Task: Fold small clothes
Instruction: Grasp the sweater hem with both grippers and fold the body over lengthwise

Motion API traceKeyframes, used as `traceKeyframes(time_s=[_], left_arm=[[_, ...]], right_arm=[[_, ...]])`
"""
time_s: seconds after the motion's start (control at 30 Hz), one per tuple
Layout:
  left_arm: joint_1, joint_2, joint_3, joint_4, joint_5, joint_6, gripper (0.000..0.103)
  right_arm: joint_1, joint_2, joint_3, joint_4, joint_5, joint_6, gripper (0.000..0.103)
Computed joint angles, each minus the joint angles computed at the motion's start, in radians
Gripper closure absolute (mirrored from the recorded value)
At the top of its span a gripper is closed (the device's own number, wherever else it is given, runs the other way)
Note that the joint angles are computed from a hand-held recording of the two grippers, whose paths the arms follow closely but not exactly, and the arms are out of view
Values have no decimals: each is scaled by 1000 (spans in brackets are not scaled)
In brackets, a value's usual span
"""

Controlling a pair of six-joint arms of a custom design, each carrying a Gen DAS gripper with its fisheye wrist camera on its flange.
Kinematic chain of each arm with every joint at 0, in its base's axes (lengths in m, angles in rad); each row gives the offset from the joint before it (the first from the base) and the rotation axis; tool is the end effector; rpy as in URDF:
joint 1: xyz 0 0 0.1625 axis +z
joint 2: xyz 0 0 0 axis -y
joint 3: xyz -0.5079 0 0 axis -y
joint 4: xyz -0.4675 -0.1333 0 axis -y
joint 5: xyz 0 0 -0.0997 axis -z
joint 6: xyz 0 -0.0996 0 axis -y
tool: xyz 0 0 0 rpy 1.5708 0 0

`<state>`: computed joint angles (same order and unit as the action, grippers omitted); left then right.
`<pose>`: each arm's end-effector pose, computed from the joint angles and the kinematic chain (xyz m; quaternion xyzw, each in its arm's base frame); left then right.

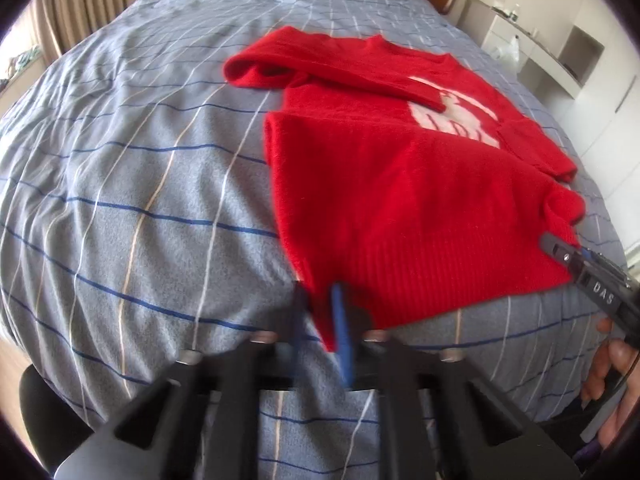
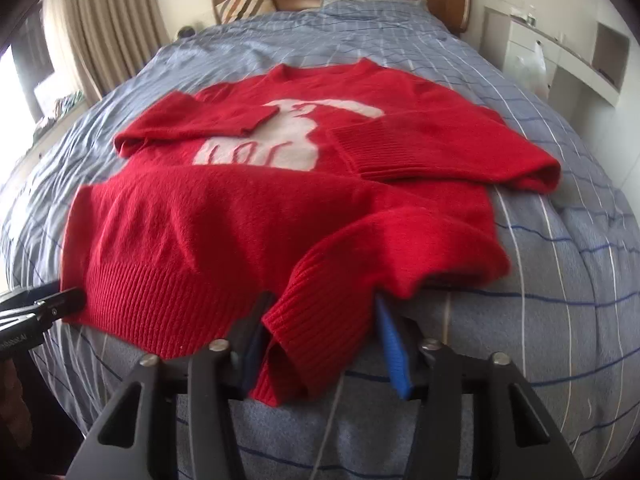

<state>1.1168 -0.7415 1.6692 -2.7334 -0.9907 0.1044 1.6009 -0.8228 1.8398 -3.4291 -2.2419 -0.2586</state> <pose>-0.1694 -0.7755 0.0736 0.2300 0.9240 -0.1600 0.2602 0.0929 -0.7135 0.1595 -0.0091 -0.8723 0.3488 0.3426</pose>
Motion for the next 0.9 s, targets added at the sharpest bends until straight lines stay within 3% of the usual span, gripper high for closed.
traceKeyframes(time_s=[0.17, 0.27, 0.43, 0.5, 0.63, 0.67, 0.7, 0.9], left_arm=[[25, -56, 20, 14, -113, 5, 101], [37, -52, 14, 38, -135, 4, 101], [41, -52, 24, 29, -136, 11, 101], [41, -51, 20, 30, -136, 16, 101], [44, -41, 12, 29, -138, 19, 101], [45, -39, 11, 26, -136, 21, 101], [46, -42, 12, 26, -137, 18, 101], [48, -159, 64, 100, -197, 12, 102]], right_arm=[[-28, -150, 168, -12, 117, 143, 88], [-57, -181, 205, 17, 160, 169, 88], [-131, -208, 241, -1, 331, 221, 85], [-132, -207, 248, -39, 359, 197, 64], [-123, -189, 216, 12, 368, 154, 58], [-124, -184, 202, 46, 364, 149, 62], [-124, -183, 195, 76, 353, 151, 96], [-114, -322, 289, 183, 475, 242, 99]])
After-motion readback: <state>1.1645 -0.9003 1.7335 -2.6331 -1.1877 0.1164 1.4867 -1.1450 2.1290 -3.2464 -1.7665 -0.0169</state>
